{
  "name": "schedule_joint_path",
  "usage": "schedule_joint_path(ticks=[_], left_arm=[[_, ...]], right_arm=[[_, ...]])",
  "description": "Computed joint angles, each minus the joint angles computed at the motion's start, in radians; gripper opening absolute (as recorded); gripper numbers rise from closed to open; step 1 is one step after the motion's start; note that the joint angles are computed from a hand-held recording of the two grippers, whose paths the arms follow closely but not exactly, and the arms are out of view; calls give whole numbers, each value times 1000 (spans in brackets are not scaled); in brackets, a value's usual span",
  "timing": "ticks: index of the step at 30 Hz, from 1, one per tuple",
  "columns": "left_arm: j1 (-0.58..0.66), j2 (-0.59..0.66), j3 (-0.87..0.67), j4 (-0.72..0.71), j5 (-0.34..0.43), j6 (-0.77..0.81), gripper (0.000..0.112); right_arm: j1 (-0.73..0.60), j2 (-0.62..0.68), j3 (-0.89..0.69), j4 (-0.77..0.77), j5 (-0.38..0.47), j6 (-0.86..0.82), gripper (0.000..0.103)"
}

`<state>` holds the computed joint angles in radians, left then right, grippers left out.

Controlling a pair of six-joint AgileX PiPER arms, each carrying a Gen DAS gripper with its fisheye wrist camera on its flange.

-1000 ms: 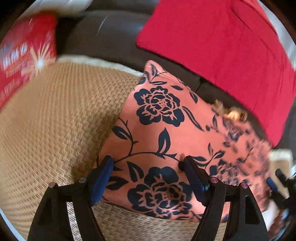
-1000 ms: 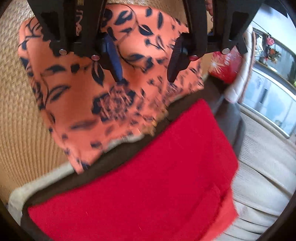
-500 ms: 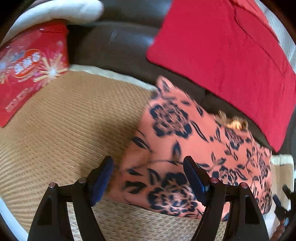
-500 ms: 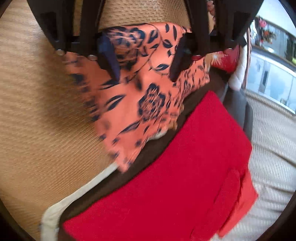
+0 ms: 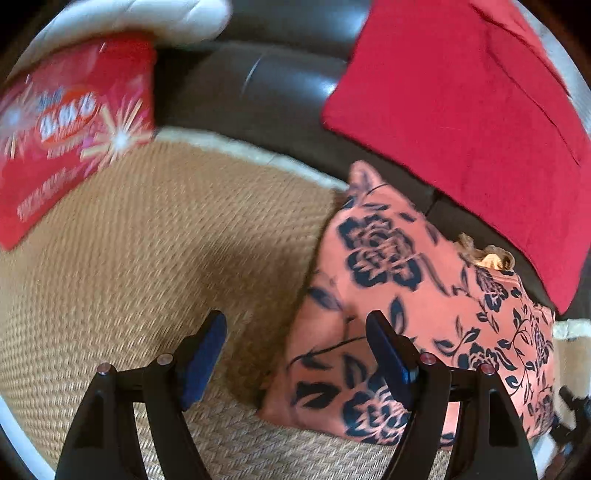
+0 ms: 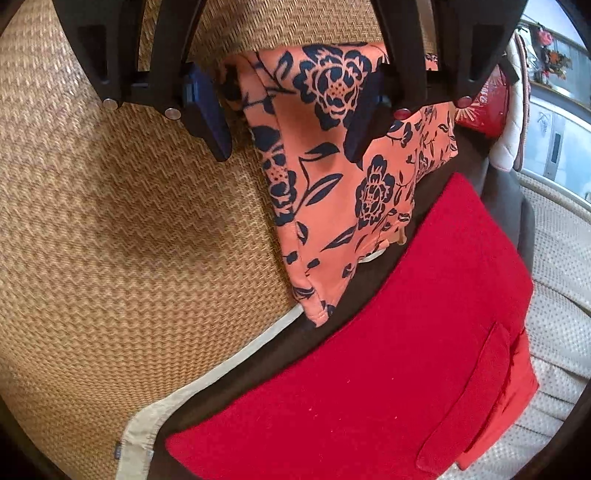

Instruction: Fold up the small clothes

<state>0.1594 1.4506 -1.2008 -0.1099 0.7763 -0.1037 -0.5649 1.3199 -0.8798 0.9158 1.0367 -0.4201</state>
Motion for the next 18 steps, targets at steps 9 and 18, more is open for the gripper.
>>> schedule_joint_path(ticks=[9,18], left_arm=[[-115,91,-31,152,-5,-113,78],[-179,107,-5,241,-16,-101,67]], right_arm=[[256,-16,-19,-223,-235,180,68],[380,-25,-12,-349,-300,225,44]])
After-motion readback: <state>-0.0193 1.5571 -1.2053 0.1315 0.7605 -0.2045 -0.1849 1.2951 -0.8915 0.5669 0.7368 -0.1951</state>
